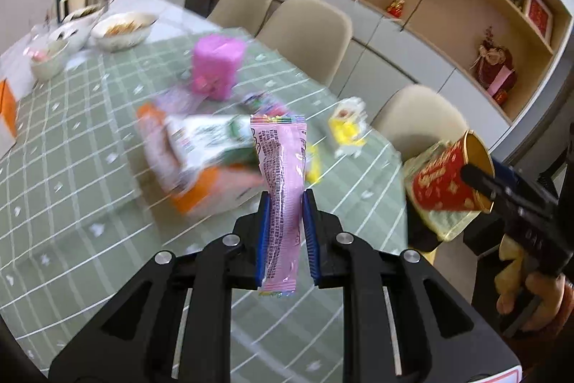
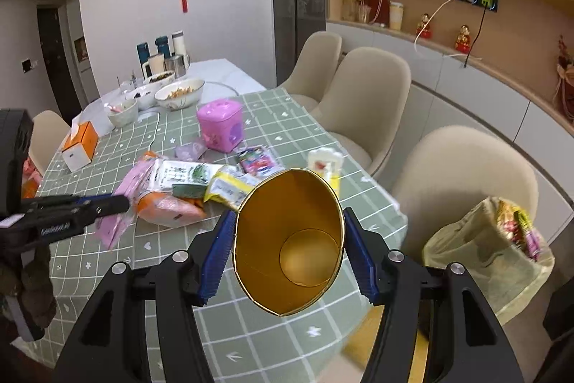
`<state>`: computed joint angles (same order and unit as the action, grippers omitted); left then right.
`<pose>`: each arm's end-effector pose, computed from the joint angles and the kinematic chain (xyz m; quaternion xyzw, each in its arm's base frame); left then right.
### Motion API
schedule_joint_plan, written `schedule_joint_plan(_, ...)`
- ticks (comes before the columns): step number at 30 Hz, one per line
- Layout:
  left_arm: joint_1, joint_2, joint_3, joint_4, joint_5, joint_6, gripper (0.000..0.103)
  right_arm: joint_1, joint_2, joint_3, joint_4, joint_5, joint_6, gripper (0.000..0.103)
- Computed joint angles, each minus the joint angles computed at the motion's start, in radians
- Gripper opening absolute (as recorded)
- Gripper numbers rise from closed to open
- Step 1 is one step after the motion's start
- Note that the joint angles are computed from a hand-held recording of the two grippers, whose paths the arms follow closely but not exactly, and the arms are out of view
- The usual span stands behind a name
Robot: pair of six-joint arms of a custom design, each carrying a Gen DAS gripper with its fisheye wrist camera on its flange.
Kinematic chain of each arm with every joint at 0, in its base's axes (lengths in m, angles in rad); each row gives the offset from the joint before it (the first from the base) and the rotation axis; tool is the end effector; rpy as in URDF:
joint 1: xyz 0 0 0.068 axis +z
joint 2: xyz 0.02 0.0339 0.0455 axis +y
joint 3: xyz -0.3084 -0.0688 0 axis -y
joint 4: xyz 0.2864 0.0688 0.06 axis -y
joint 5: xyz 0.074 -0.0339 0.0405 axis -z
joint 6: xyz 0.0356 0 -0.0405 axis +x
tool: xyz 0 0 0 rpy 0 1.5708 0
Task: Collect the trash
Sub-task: 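Carry the pink strip with the left tool while the right tool carries the cup to the bin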
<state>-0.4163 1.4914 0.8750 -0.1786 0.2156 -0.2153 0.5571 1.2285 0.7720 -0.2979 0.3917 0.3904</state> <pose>0.3080 -0.1445 0.2267 0.1328 0.9116 -0.2115 0.3265 0.2431 0.1354 0.2584 0.0020 0.9036 0.0187 0.4280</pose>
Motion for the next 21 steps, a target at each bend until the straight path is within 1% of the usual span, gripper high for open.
schedule_joint_plan(3, -0.094, 0.039, 0.073, 0.018, -0.048, -0.050, 0.017, -0.077, -0.094, -0.038, -0.014, -0.049, -0.058, 0.057)
schedule_joint_plan(6, -0.183, 0.086, 0.155, 0.030, -0.097, -0.074, 0.017, -0.175, -0.196, -0.070, -0.039, -0.094, -0.128, 0.057)
schedule_joint_plan(9, -0.264, 0.146, 0.248, 0.030, -0.137, -0.079, 0.017, -0.322, -0.298, -0.097, -0.068, -0.173, -0.202, 0.057)
schedule_joint_plan(11, -0.319, 0.195, 0.319, 0.029, -0.156, -0.075, 0.017, -0.467, -0.372, -0.116, -0.090, -0.268, -0.259, 0.057)
schedule_joint_plan(12, -0.342, 0.217, 0.352, 0.027, -0.163, -0.074, 0.017, -0.515, -0.392, -0.121, -0.096, -0.300, -0.279, 0.057)
schedule_joint_plan(15, -0.407, 0.301, 0.466, 0.012, -0.170, -0.069, 0.017, -0.745, -0.459, -0.137, -0.119, -0.445, -0.371, 0.057)
schedule_joint_plan(18, -0.461, 0.385, 0.576, 0.001, -0.150, -0.081, 0.017, -0.984, -0.477, -0.143, -0.131, -0.605, -0.463, 0.057)
schedule_joint_plan(21, -0.505, 0.479, 0.690, 0.007, -0.125, -0.105, 0.017, -1.234, -0.454, -0.141, -0.132, -0.778, -0.560, 0.057)
